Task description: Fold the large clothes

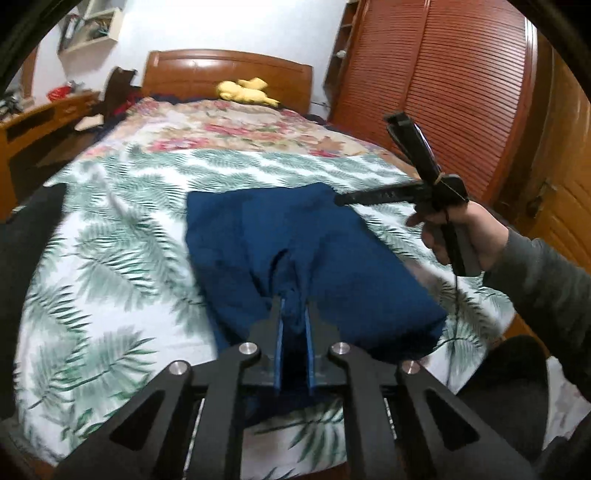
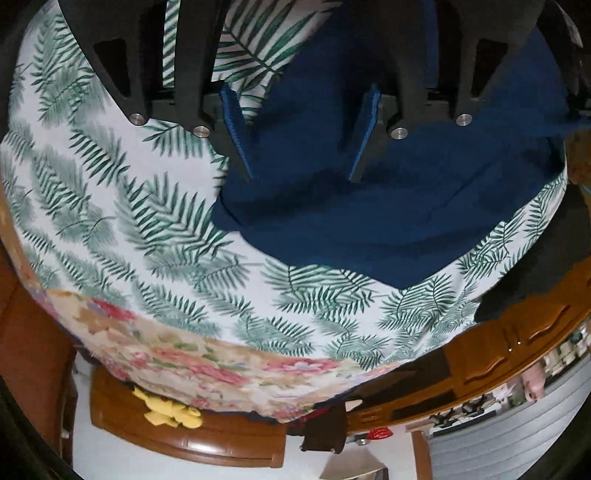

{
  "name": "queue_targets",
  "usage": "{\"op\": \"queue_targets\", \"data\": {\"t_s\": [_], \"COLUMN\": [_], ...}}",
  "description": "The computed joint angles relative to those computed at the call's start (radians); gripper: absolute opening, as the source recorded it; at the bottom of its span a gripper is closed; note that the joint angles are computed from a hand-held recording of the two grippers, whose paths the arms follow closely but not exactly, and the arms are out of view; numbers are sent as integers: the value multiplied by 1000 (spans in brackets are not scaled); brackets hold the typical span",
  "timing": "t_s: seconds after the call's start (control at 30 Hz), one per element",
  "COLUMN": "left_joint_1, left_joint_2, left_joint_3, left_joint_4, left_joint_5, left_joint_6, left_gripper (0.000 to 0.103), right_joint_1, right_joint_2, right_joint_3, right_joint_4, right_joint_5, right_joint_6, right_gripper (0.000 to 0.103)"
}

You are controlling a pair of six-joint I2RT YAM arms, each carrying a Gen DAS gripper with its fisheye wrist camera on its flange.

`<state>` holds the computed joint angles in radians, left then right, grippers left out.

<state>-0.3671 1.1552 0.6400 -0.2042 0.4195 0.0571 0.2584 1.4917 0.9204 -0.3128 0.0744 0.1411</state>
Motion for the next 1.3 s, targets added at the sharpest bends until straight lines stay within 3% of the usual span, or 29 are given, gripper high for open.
{"op": "queue_targets", "data": {"t_s": [0.17,0.3,0.5,0.63,0.77,1.17,1.3], "left_joint_1": [130,106,139,168,161,96,92], "left_joint_2": [23,15,-36,-106,-80,3,23], "left_joint_3": [-18,-39,-12,-39,-58,-76,-83], "left_joint_4": [-35,-18,-126,-190,-175,-99,-76], "left_joint_5": [80,55,76,44,21,9,8], "left_joint_6": [43,23,41,94,98,64,59], "left_gripper": [8,9,20,27,33,33,33], "right_joint_1": [-18,-38,-94,-111,-119,-117,-124], "right_joint_2": [57,131,202,222,233,256,253], "right_joint_3": [-13,18,29,41,43,68,54], "right_joint_4": [61,85,105,98,107,101,119], "right_joint_5": [-39,-66,-134,-168,-200,-229,-254], "right_joint_6": [9,41,67,79,97,139,153], "right_gripper": [65,70,79,80,80,80,75]}}
